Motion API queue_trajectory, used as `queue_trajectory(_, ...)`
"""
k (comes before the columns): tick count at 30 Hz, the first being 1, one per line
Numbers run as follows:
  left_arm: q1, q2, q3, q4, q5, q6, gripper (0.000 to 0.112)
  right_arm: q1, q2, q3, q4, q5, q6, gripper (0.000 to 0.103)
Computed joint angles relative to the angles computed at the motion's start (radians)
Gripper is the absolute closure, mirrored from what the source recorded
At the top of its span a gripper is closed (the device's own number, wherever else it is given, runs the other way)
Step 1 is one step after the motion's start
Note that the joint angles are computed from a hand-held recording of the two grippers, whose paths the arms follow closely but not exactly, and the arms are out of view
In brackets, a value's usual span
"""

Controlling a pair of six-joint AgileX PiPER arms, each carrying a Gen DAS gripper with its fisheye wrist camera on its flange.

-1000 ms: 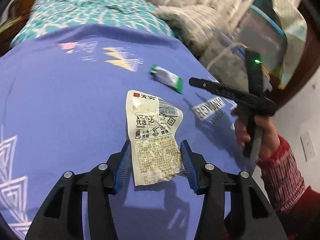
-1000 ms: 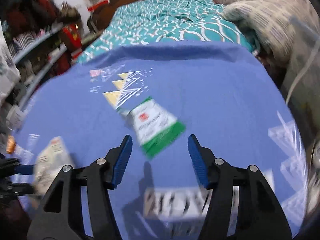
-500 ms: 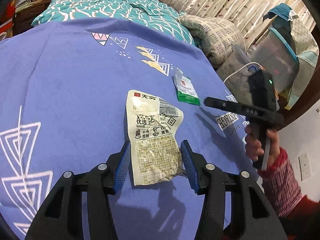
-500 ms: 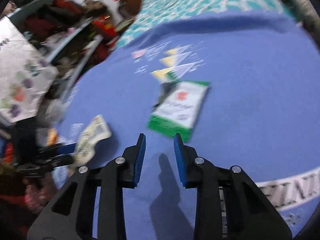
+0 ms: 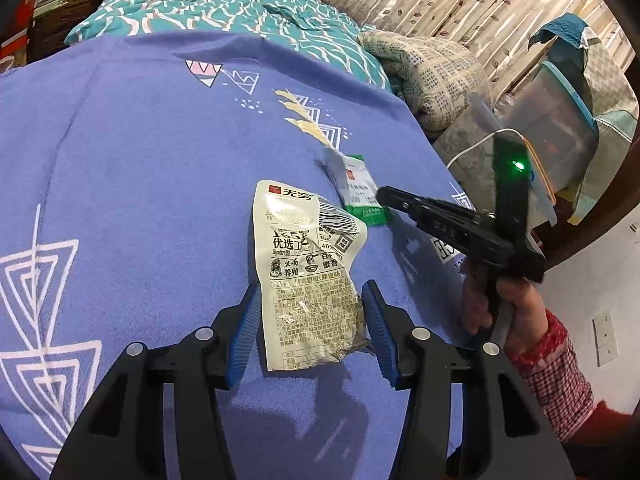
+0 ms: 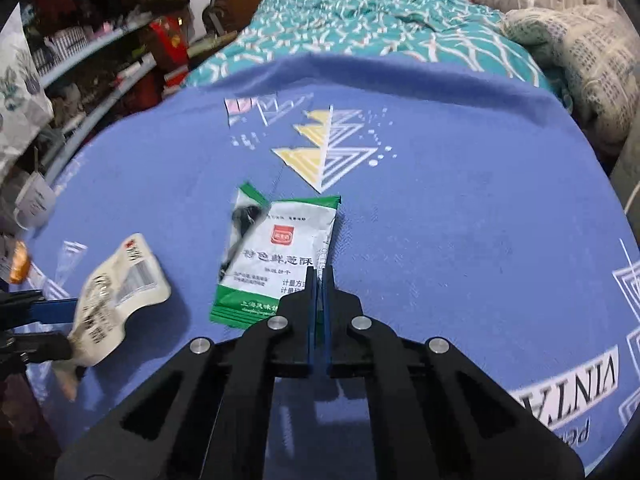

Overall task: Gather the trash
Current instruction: 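Carry snack bag and sachet over beige wastebasket and open both tools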

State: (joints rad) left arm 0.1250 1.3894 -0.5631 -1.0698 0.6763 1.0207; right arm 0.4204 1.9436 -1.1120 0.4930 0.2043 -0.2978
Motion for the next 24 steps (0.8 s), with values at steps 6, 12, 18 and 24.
queue_trajectory(6, -0.089, -0.021, -0.038, 0.028, 0.005, -0.058, 0.064, -0.123, -0.298, 0.287, 0.575, -0.051, -0.6, 0.099)
queue_trajectory(12, -0.393, 0.074, -0.201, 0.073, -0.078, -0.226, 0.064, -0.55, -0.533, 0.536, 1.043, 0.099, -1.189, 0.099)
queue_trajectory(18, -0.709, 0.288, -0.553, 0.257, -0.083, -0.503, 0.064, -1.15, -0.571, 0.546, 0.995, 0.306, -1.225, 0.099)
queue_trajectory(24, -0.962, 0.674, -1.152, 0.455, 0.03, -0.734, 0.064, -1.499, -0.332, 0.379, 0.946, 0.453, -1.277, 0.099)
